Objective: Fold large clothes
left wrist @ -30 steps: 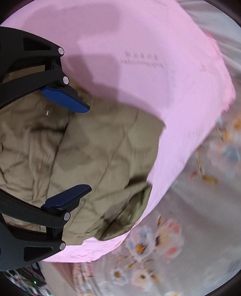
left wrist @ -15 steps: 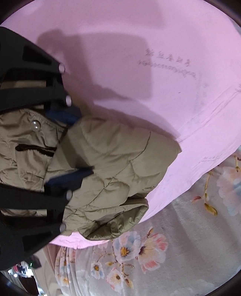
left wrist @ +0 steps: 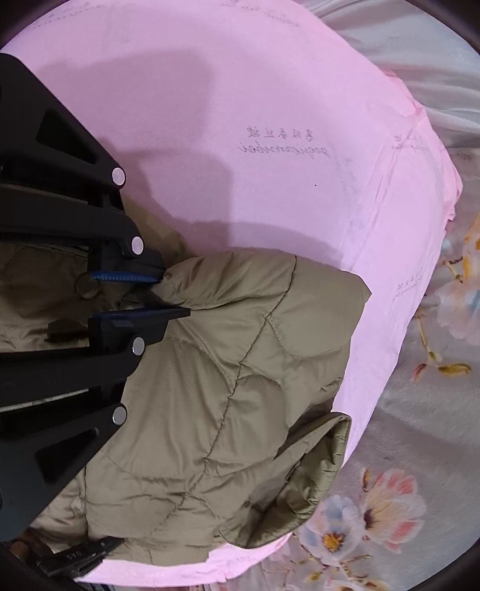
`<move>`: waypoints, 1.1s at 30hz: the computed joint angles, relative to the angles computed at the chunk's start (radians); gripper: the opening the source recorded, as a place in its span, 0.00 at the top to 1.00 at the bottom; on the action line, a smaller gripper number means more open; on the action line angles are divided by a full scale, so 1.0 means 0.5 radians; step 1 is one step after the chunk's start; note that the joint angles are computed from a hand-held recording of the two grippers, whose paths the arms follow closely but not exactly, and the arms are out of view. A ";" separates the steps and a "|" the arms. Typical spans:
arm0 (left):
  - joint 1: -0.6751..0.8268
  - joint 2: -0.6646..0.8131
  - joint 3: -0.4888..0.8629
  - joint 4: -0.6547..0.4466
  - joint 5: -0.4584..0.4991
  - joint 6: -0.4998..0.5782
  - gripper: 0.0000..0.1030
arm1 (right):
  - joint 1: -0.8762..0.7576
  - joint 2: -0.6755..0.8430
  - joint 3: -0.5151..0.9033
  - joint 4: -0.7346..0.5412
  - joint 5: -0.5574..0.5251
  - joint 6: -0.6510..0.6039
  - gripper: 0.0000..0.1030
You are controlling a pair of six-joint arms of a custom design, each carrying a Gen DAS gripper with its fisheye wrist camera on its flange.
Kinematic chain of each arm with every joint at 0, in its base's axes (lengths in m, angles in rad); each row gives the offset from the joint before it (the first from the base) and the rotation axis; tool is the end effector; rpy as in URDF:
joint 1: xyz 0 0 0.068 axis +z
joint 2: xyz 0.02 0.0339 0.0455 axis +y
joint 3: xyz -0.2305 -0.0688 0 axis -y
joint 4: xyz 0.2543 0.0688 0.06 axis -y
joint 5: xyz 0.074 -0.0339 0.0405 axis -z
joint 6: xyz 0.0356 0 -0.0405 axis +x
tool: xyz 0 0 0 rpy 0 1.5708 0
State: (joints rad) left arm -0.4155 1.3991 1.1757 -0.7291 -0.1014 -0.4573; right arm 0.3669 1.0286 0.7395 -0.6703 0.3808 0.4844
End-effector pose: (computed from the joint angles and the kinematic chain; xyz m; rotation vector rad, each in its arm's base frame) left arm 0.2808 -0.1199 0.2536 -0.0939 2.5293 -0.2253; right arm 0.2132 0.0678 0.2083 0.2906 2.4201 -0.1100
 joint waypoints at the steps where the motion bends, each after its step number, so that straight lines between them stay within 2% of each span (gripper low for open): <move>1: -0.020 0.009 0.007 -0.003 -0.039 0.012 0.90 | 0.025 0.041 0.040 -0.031 0.038 -0.010 0.96; 5: -0.096 -0.082 0.031 -0.067 -0.217 0.058 0.85 | 0.035 -0.027 0.079 -0.123 0.087 -0.004 0.90; 7: -0.164 -0.133 0.072 -0.117 -0.363 0.084 0.78 | 0.056 -0.192 0.094 -0.197 0.154 0.042 0.79; 8: -0.211 -0.163 0.103 -0.129 -0.456 0.104 0.71 | 0.083 -0.257 0.102 -0.224 0.196 0.061 0.71; 9: -0.243 -0.178 0.127 -0.132 -0.492 0.113 0.64 | 0.096 -0.298 0.125 -0.229 0.216 0.069 0.68; 13: -0.371 -0.001 0.405 -0.165 -0.497 0.137 0.63 | 0.102 -0.221 0.271 -0.151 0.077 0.058 0.68; 16: -0.467 0.274 0.633 -0.184 -0.475 0.126 0.63 | 0.068 0.021 0.326 -0.020 -0.091 0.061 0.68; 18: -0.520 0.416 0.694 -0.184 -0.485 0.129 0.63 | 0.082 0.157 0.336 0.033 -0.121 0.086 0.68; 21: -0.563 0.541 0.636 -0.117 -0.536 0.110 0.63 | 0.094 0.265 0.247 0.125 -0.121 0.112 0.68; 23: -0.574 0.510 0.465 0.054 -0.581 0.125 0.61 | 0.079 0.251 0.129 0.249 -0.141 0.082 0.68; 25: -0.645 0.470 0.317 0.205 -0.735 0.167 0.60 | 0.090 0.204 0.033 0.343 -0.127 0.053 0.68; 28: -0.709 0.490 0.295 0.229 -0.867 0.161 0.60 | 0.145 0.222 0.004 0.379 -0.034 0.057 0.68; 33: -0.712 0.503 0.296 0.238 -0.896 0.167 0.60 | 0.204 0.275 0.026 0.374 0.088 0.054 0.68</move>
